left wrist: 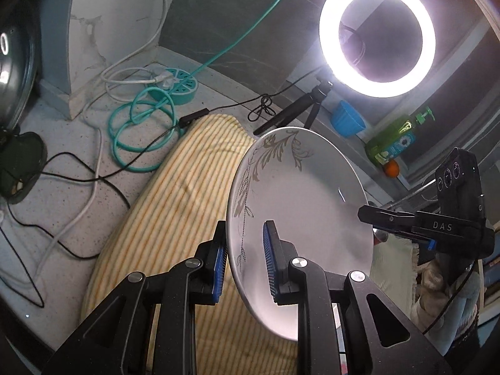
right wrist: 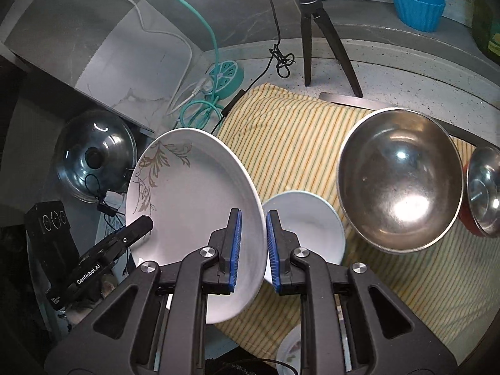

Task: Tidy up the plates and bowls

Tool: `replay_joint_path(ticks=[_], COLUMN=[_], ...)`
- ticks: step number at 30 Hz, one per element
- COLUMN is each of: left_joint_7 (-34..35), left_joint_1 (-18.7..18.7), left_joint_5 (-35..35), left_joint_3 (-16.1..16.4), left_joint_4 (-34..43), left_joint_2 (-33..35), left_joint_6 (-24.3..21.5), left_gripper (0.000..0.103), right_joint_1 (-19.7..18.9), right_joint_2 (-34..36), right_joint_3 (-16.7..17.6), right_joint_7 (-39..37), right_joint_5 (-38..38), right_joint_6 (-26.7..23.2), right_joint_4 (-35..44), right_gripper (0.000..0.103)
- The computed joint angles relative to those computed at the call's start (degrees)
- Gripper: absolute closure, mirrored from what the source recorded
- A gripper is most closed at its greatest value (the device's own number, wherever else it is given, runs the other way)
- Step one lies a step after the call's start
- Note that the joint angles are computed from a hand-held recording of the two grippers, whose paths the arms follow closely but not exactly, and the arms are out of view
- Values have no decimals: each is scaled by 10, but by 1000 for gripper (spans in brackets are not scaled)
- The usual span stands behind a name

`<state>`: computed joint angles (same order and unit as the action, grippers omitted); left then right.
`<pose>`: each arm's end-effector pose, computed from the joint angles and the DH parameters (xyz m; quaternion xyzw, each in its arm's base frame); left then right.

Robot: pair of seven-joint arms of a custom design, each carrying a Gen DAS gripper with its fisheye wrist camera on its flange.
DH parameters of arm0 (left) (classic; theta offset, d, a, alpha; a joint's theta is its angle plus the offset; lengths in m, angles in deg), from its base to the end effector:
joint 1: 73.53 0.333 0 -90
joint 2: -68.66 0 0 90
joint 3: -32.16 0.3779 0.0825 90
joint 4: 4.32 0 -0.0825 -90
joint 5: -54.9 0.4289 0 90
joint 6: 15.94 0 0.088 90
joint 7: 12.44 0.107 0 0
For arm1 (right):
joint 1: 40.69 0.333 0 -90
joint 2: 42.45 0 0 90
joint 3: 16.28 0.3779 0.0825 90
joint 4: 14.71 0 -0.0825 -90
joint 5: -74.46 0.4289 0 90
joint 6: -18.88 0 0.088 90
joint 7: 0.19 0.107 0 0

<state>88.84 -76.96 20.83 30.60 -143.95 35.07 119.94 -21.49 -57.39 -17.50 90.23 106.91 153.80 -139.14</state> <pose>0.4225 -0.0455 0.6069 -0.6760 0.6498 -0.3468 0.0220 0.5120 0.1727 0.5972 -0.6670 0.6734 0.0706 0.3108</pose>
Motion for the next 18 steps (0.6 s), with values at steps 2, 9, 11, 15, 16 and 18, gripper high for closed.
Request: replay_joint_path(ticks=[2, 9, 11, 15, 16, 18], left_joint_7=[-9, -35, -40, -50, -52, -57], left_joint_1=[-3, -31, -42, -62, -68, -76], left_joint_5=[0, -6, -7, -10, -12, -12], left_joint_3=[-8, -25, -29, -39, -41, -47], left_joint_4=[-10, -43, -49, -60, -63, -67], left_joint_2=[-16, -61, -70, -83, -85, -90], left_joint_6=[-3, -7, -10, -14, -14, -15], left_gripper=[83, 83, 83, 83, 83, 83], right_joint_1=[-3, -7, -8, -14, -16, -20], right_joint_2=[-24, -111, -134, -179, -190, -213], right_joint_3=[-2, -20, -28, -40, -43, -49], right_joint_7=[1, 15, 20, 36, 40, 48], right_joint_5=[-3, -29, -37, -58, -63, -72], right_joint_6=[-3, -19, -26, -40, -42, -49], right_joint_4=[-20, -92, -111, -146, -154, -172], right_gripper=[86, 86, 86, 86, 86, 86])
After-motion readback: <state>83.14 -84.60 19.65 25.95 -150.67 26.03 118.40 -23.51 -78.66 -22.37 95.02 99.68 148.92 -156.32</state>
